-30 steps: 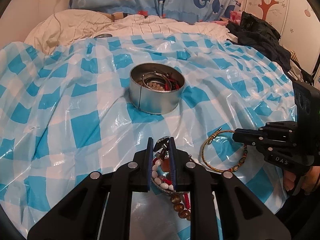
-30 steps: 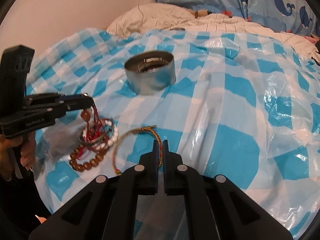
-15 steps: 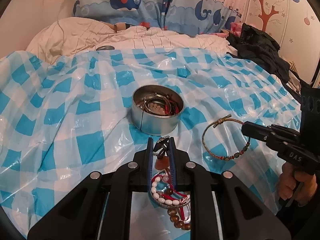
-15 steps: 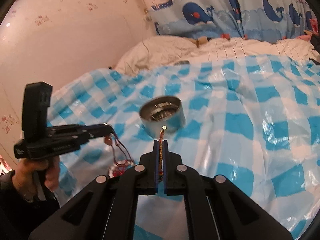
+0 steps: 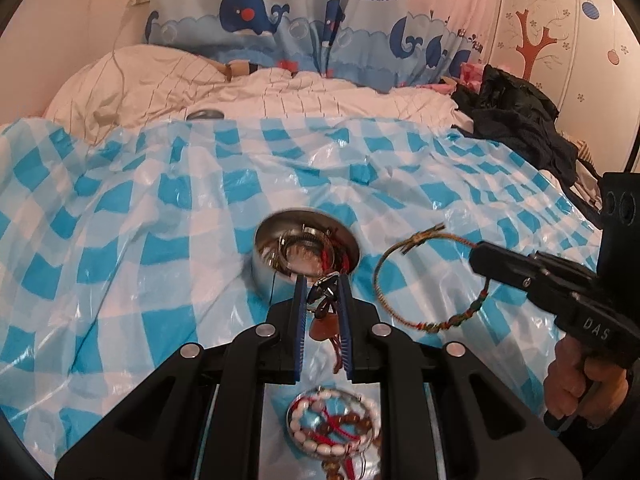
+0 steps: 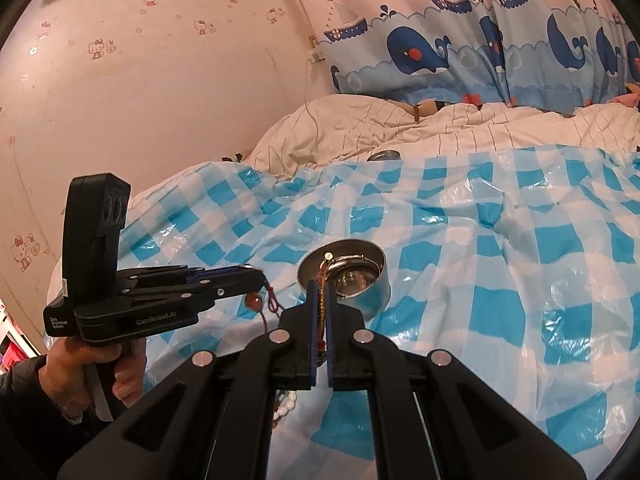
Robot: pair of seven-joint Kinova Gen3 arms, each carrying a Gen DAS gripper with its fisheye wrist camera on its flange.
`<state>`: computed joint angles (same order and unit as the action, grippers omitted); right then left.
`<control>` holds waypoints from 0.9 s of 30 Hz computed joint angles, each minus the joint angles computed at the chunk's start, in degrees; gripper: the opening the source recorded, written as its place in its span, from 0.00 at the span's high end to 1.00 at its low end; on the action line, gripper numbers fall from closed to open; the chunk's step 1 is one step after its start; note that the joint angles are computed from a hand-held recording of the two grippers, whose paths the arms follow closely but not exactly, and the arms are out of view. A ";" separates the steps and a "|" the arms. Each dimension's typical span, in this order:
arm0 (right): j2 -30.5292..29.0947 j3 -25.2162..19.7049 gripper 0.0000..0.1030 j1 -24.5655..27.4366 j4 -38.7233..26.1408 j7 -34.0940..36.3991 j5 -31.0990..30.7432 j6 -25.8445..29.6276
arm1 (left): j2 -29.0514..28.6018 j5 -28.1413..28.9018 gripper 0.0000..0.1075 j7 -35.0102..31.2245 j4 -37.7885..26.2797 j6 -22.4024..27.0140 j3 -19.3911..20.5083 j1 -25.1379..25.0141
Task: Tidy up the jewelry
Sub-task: 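Carry both held bracelets over the silver tin and open both tools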
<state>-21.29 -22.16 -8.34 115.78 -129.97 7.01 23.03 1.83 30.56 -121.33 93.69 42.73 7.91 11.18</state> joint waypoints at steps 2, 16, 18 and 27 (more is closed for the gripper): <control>0.53 0.78 0.96 -0.26 -0.29 0.51 0.07 -0.85 | 0.75 0.42 0.87 0.44 -1.14 -0.04 0.19 0.14; 9.60 10.69 0.96 -6.01 -4.21 8.78 -4.48 -4.50 | 6.97 1.64 0.87 4.18 -5.73 -4.96 2.32 -0.47; 10.61 12.38 0.96 -7.19 -4.54 10.63 -6.17 -5.09 | 7.42 1.86 0.87 4.37 -5.77 -5.61 2.68 -0.76; 13.03 15.86 0.96 -9.59 -5.14 17.30 -12.98 -6.00 | 9.13 -0.72 0.87 6.99 -6.45 -6.49 3.43 -0.40</control>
<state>-8.27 -6.30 -17.93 110.64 -112.68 -5.97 17.03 10.96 29.85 -114.34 87.25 36.24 11.34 10.78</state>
